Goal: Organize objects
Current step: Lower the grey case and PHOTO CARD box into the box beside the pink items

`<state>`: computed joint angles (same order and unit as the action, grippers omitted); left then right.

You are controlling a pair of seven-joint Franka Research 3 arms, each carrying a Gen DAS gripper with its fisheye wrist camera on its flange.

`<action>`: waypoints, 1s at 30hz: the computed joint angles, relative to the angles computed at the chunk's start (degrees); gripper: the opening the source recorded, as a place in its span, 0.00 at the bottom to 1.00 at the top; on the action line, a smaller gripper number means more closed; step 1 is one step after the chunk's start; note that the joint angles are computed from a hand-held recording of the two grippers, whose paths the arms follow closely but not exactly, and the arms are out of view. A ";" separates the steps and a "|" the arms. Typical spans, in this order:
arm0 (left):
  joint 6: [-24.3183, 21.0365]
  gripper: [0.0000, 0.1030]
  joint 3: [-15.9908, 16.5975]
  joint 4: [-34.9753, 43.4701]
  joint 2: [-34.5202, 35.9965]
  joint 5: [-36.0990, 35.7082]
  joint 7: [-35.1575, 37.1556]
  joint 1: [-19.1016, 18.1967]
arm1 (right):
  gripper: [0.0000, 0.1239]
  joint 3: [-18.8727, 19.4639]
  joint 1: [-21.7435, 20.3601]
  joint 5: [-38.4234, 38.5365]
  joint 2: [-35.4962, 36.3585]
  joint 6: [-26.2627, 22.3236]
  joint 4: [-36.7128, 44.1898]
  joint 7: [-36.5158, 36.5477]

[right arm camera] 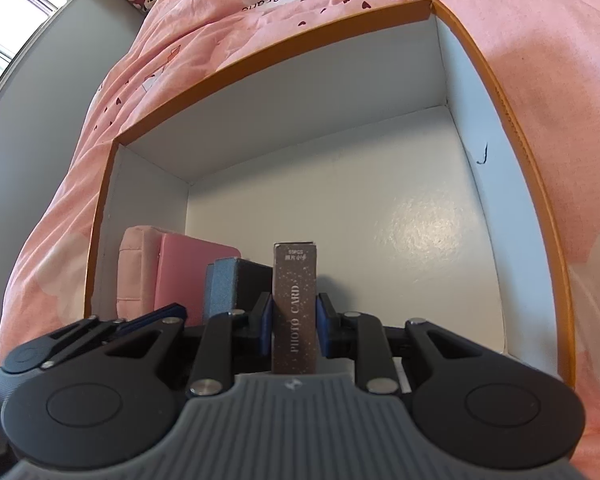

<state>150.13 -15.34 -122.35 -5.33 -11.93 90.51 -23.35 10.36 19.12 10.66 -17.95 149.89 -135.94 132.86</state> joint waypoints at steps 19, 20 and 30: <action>-1.91 0.59 2.75 -2.45 -5.30 -1.05 1.11 0.35 | 0.20 -0.54 2.45 3.27 5.72 0.53 3.97 -0.73; -1.99 0.58 2.71 -2.47 -5.22 -1.03 1.18 0.37 | 0.20 -0.55 2.61 3.33 6.10 0.51 4.30 -0.90; -2.68 0.51 2.25 -2.76 -4.82 -0.54 0.43 0.57 | 0.22 -0.62 3.35 1.69 7.17 -0.26 5.81 -0.53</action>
